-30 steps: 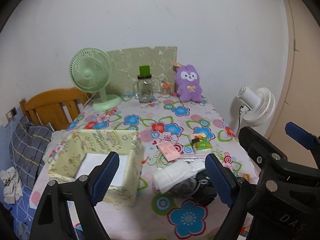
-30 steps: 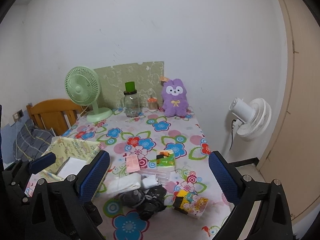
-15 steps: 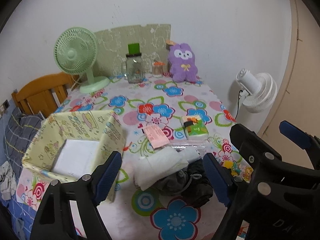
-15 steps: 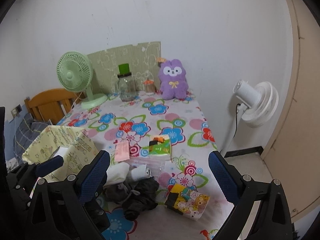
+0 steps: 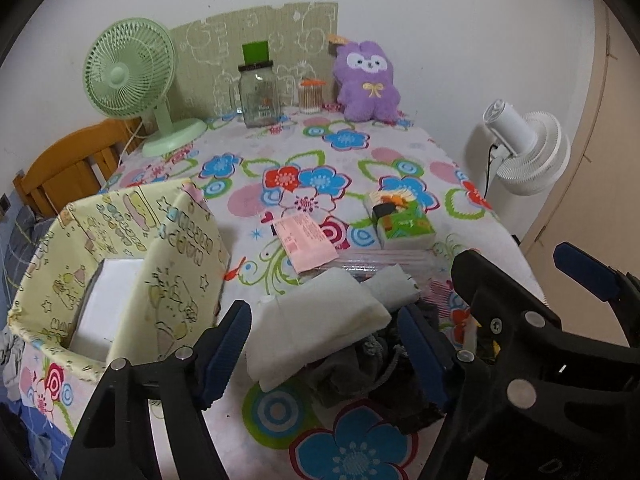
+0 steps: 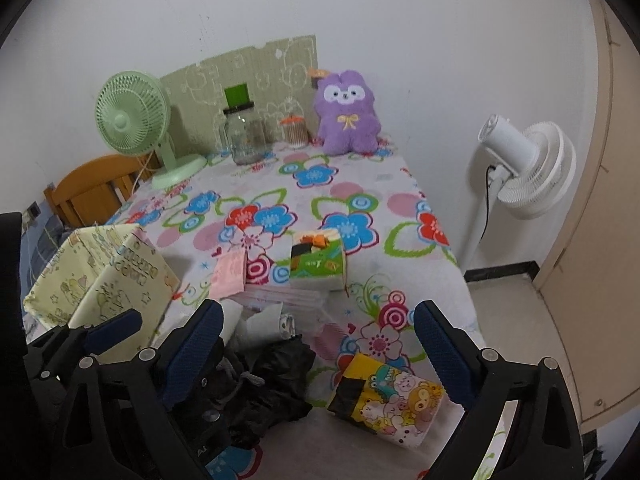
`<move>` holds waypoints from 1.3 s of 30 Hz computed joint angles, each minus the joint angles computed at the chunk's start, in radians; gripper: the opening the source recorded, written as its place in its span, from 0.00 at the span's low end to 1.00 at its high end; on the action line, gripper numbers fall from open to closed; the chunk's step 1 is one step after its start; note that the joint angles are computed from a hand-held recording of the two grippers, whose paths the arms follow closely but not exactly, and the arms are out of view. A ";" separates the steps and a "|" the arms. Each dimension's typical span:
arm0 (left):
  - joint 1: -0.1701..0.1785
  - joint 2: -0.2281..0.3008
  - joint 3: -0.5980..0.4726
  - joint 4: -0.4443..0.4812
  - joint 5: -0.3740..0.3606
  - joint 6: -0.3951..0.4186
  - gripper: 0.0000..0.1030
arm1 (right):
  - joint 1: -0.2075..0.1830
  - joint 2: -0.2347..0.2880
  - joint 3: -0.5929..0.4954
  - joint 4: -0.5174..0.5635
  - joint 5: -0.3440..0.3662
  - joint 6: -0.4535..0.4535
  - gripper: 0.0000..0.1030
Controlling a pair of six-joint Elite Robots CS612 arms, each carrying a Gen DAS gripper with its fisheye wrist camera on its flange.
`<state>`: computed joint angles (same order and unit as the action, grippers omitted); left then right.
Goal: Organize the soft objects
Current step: 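Reach the right tool down to the yellow cartoon pouch and grasp it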
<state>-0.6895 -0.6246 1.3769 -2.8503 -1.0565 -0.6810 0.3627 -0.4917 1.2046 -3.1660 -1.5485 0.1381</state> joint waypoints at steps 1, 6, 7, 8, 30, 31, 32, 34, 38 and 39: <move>0.002 0.004 -0.005 0.008 -0.005 -0.002 0.75 | 0.000 0.003 -0.006 0.010 0.001 0.002 0.95; 0.006 0.020 -0.019 0.006 -0.009 0.015 0.70 | 0.000 0.019 -0.029 0.056 0.001 0.012 0.95; 0.006 0.024 -0.022 0.007 -0.007 0.023 0.67 | 0.000 0.020 -0.031 0.062 0.000 0.013 0.95; 0.007 0.028 -0.026 0.007 -0.013 0.031 0.65 | 0.000 0.022 -0.033 0.069 -0.002 0.015 0.95; -0.014 0.021 0.009 -0.118 0.047 0.094 0.14 | 0.000 -0.003 0.022 0.009 -0.022 0.047 0.95; -0.018 0.020 0.012 -0.124 0.050 0.093 0.14 | -0.001 -0.006 0.030 0.003 -0.023 0.049 0.95; -0.020 0.020 0.014 -0.127 0.050 0.096 0.14 | -0.001 -0.009 0.037 -0.003 -0.026 0.051 0.95; -0.025 0.021 0.015 -0.131 0.048 0.105 0.14 | -0.003 -0.014 0.051 -0.011 -0.032 0.054 0.95; -0.032 0.032 0.004 -0.112 0.029 0.131 0.14 | -0.007 -0.015 0.065 0.005 -0.047 0.068 0.95; -0.034 0.034 0.003 -0.109 0.028 0.132 0.14 | -0.009 -0.013 0.067 0.011 -0.049 0.074 0.95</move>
<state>-0.7231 -0.5902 1.3794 -2.9598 -1.0282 -0.5493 0.3541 -0.5051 1.2712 -3.1548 -1.5979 0.2117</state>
